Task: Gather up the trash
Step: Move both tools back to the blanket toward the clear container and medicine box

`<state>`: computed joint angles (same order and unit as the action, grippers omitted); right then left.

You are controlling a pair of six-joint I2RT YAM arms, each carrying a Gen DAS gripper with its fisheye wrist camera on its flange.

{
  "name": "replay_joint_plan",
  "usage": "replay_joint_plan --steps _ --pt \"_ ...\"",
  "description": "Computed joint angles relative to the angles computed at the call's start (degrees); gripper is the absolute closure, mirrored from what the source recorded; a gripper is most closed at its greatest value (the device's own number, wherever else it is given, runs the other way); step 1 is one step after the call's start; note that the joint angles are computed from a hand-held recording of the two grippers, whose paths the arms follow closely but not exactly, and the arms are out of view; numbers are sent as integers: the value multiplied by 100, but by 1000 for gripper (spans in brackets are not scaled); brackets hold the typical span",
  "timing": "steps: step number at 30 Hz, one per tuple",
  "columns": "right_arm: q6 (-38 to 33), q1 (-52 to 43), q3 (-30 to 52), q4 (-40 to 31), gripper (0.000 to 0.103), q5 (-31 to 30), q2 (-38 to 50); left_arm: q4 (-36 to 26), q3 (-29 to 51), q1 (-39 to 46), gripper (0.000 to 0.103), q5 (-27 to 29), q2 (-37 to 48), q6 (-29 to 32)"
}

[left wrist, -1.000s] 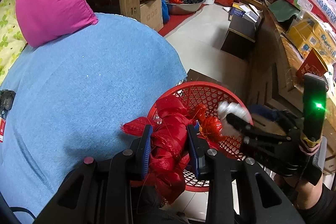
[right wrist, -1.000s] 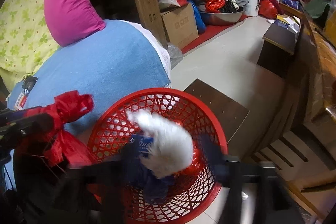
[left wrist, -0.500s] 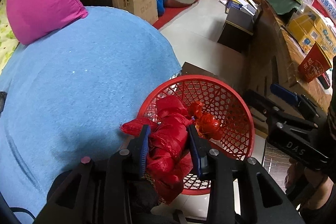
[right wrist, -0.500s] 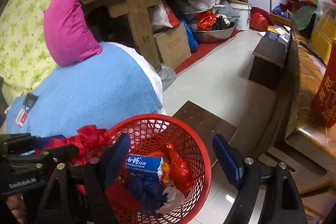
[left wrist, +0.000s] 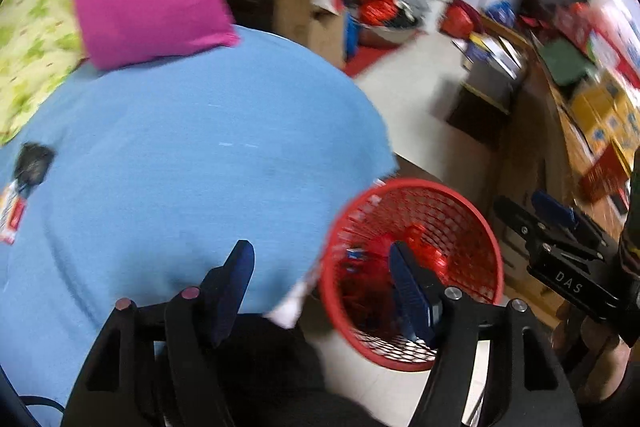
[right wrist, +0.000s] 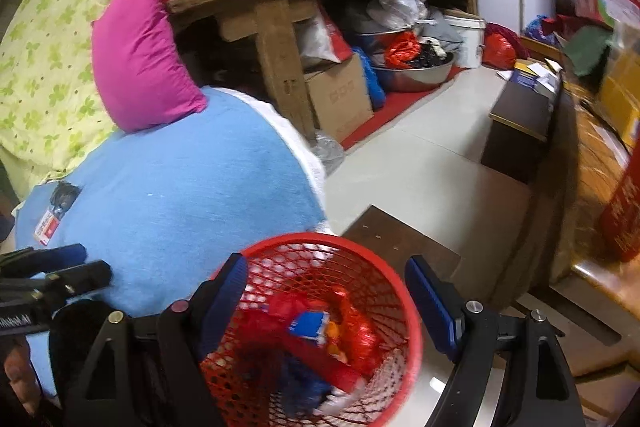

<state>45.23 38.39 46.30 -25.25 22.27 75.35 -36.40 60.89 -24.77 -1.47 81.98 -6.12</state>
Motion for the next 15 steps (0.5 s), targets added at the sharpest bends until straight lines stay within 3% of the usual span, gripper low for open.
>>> replay_joint_plan --steps 9,15 --pt "-557 650 2001 152 20 -99 1701 -47 -245 2246 32 595 -881 336" --pt "-940 1156 3642 66 20 -274 2856 47 -212 4132 31 1194 -941 1034"
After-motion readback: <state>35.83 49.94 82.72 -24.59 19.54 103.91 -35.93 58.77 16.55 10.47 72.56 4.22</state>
